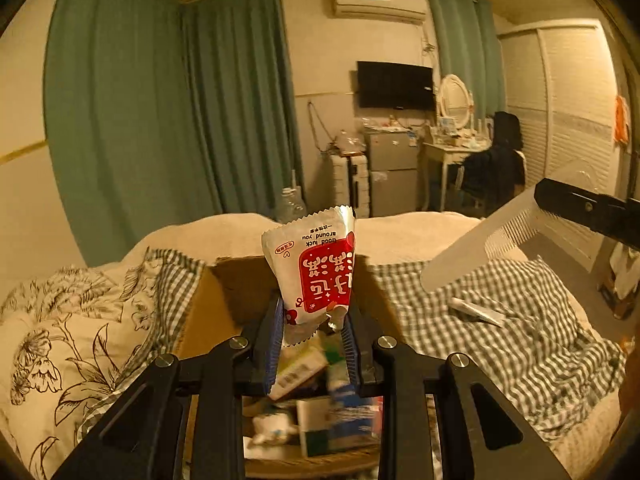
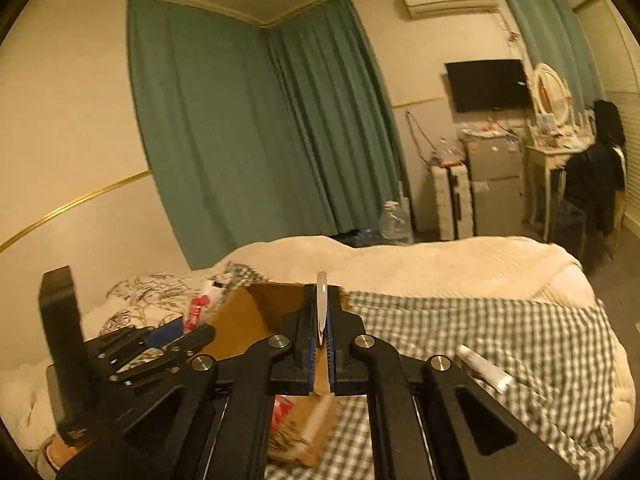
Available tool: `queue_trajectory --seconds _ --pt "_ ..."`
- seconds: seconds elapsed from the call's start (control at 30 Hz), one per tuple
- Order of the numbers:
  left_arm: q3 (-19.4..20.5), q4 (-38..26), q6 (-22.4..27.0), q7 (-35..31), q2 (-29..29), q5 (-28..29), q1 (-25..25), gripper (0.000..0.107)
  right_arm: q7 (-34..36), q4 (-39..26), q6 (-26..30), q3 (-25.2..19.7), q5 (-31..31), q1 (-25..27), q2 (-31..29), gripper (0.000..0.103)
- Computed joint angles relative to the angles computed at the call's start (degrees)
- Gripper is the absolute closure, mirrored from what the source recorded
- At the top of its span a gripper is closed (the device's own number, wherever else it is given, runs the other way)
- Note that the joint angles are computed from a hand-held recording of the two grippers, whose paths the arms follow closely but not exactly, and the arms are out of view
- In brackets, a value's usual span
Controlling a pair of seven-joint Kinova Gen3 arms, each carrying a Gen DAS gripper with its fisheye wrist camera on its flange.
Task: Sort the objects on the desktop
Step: 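Carry the sachet and comb over the box and open both grippers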
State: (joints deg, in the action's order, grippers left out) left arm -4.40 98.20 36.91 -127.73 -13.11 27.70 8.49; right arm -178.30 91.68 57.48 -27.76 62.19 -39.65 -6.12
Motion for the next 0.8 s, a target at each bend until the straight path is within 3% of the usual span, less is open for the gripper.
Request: queue_trajectory --seconds 0.07,0.23,0.37,0.47,0.53,0.6,0.73,0.8 --pt "-1.8 -0.2 0.3 -1.1 1.4 2.1 -0.1 0.081 0.7 -2.1 -1.1 0.4 0.6 -0.4 2.9 0.1" --pt "-1.7 -0.8 0.1 -2.7 6.5 4.0 -3.2 0.081 4.8 -6.6 -3.5 4.6 -0.6 -3.2 9.8 0.1" --pt "0.7 -1.9 0.8 -1.9 10.9 3.3 -6.3 0.079 10.0 -9.7 -3.6 7.5 -2.8 -5.2 15.0 0.1" --pt "3.2 -2.6 1.1 1.6 13.1 -0.2 -7.9 0.07 14.2 -11.5 -3.2 9.4 -5.4 -6.2 17.8 0.099" --pt "3.7 -2.2 1.4 0.4 12.9 1.6 -8.9 0.059 14.1 -11.0 -3.1 10.8 -5.1 -7.6 18.3 0.083" --pt "4.0 -1.5 1.1 -1.2 11.9 3.7 -9.5 0.042 11.4 -9.5 -3.2 12.6 -3.2 -9.5 17.8 0.048" --pt "3.4 -0.2 0.4 -3.6 9.4 6.5 -9.3 0.039 5.6 -6.0 -2.8 14.9 0.7 -12.4 14.6 0.047" --pt "3.4 0.0 -0.1 -2.7 8.1 5.6 -8.8 0.032 3.6 -4.8 -0.9 14.3 2.5 -12.8 12.8 0.046"
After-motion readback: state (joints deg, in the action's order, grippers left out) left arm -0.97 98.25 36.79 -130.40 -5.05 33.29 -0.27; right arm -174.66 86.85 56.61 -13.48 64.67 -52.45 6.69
